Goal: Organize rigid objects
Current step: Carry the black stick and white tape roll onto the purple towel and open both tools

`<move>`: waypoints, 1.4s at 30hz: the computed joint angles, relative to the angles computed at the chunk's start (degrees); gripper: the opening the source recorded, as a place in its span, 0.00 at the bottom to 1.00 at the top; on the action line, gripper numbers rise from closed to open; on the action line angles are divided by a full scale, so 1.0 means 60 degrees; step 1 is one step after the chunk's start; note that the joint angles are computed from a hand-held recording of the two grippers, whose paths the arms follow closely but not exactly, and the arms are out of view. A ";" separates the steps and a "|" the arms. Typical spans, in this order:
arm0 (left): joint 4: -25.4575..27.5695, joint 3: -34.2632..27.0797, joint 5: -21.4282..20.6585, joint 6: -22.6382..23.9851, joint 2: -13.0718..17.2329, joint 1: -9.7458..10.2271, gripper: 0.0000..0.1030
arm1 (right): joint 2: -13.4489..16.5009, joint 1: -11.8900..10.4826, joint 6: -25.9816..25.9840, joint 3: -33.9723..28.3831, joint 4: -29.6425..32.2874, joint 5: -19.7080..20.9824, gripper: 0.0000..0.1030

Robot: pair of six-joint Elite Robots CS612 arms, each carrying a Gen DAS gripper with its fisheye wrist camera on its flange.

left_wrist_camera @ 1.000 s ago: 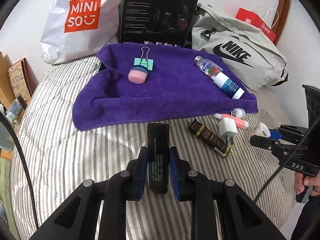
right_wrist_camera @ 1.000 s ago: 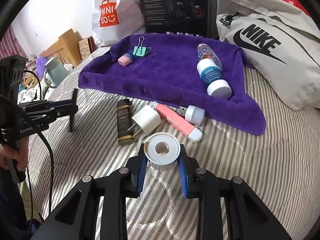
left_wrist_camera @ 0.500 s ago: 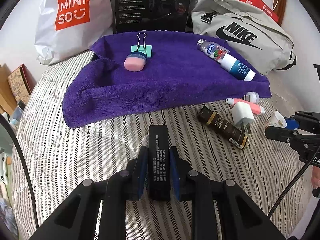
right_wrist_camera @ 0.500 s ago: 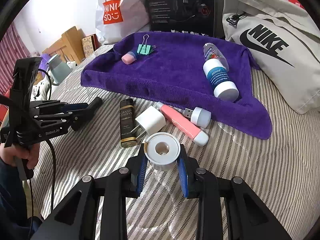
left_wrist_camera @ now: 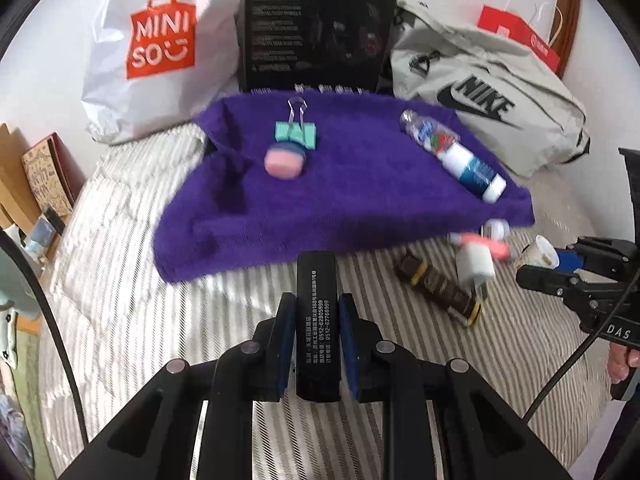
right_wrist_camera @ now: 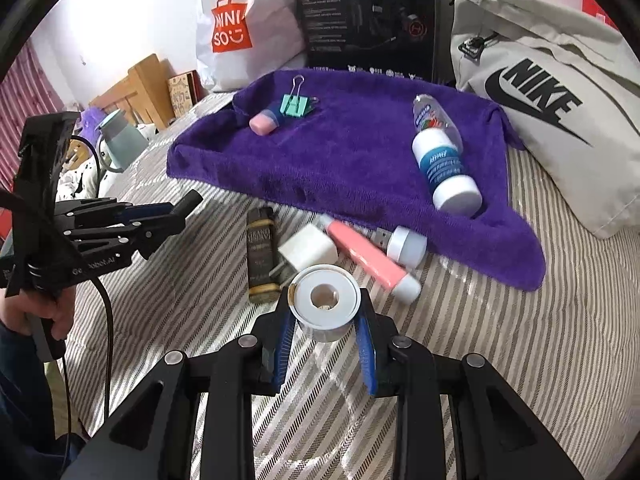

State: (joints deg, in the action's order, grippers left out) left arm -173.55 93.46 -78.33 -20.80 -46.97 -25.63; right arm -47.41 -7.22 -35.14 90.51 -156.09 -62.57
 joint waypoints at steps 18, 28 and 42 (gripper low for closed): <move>0.0925 -0.1830 -0.0142 0.0294 0.0679 0.0567 0.20 | 0.0789 0.0331 0.0489 -0.1862 0.0510 0.0200 0.28; 0.2078 -0.2761 -0.0063 0.0253 0.1261 0.0723 0.20 | 0.1491 0.0563 0.0490 -0.2998 0.1273 -0.0571 0.28; 0.2533 -0.3026 0.0172 0.0321 0.1454 0.0656 0.20 | 0.1723 0.0727 -0.0122 -0.3328 0.1627 -0.1188 0.28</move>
